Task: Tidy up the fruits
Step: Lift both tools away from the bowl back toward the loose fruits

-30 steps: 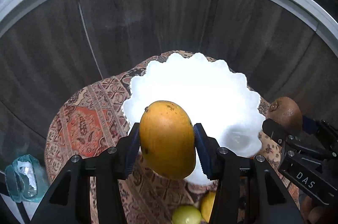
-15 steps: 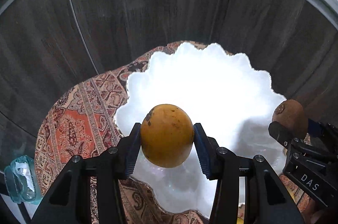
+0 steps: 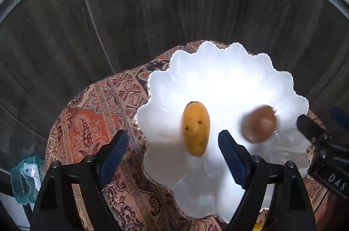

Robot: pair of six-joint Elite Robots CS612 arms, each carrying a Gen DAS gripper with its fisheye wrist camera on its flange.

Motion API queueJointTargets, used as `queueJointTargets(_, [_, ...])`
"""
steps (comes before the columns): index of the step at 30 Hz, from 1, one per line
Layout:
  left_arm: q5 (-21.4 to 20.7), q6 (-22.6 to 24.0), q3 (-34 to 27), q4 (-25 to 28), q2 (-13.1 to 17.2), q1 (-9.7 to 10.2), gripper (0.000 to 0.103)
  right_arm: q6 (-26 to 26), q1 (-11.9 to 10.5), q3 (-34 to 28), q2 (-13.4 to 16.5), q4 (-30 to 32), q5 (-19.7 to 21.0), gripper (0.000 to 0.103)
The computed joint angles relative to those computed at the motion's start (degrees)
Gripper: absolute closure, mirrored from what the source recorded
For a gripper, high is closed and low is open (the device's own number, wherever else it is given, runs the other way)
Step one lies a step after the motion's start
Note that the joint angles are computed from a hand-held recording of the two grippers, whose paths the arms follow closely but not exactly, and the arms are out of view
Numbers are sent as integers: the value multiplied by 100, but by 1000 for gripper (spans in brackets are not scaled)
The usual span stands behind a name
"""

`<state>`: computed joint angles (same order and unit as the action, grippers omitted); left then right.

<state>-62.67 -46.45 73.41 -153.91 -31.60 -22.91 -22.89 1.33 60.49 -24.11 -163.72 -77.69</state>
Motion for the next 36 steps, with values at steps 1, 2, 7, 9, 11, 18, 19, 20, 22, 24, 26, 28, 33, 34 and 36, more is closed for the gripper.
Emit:
queueJointTargets(1, [17, -41, 35, -34, -23, -4, 10, 15, 6, 27, -22, -75, -57, 11])
queueJointTargets(2, [44, -57, 90, -117, -56, -12, 8, 21, 1, 63, -52, -122, -29, 11])
queueJointTargets(7, [270, -86, 249, -193, -214, -77, 2, 78, -32, 286, -214, -378, 83, 11])
queueJointTargets(9, [343, -100, 333, -233, -288, -99, 1, 116, -46, 379, -280, -457, 136, 11])
queueJointTargets(11, [423, -95, 457, -337, -380, -128, 0, 161, -53, 462, -339, -530, 166, 11])
queueJointTargets(18, [669, -124, 790, -455, -656, -234, 0, 221, -113, 835, -577, -838, 275, 11])
queueJointTargets(19, [700, -131, 828, -458, -682, -246, 0, 227, -127, 906, -618, -903, 296, 11])
queueJointTargets(20, [738, -135, 869, -451, -716, -271, 0, 227, -137, 962, -650, -953, 306, 11])
queueJointTargets(22, [774, -139, 919, -444, -758, -303, 0, 234, -163, 1083, -715, -1070, 339, 11])
queueJointTargets(24, [815, -175, 981, -408, -809, -344, 0, 239, -180, 1162, -761, -1118, 361, 11])
queueJointTargets(26, [864, -237, 1034, -358, -851, -386, 0, 253, -204, 1261, -818, -1162, 395, 11])
queueJointTargets(28, [856, -260, 1074, -354, -877, -414, 0, 245, -228, 1349, -866, -1210, 432, 11])
queueJointTargets(33, [904, -269, 1151, -368, -912, -499, 0, 268, -288, 1539, -952, -1330, 474, 11])
queueJointTargets(34, [911, -273, 1162, -365, -915, -515, 0, 273, -303, 1576, -966, -1336, 476, 11])
queueJointTargets(36, [907, -273, 1166, -336, -910, -542, 0, 266, -324, 1641, -992, -1362, 466, 11])
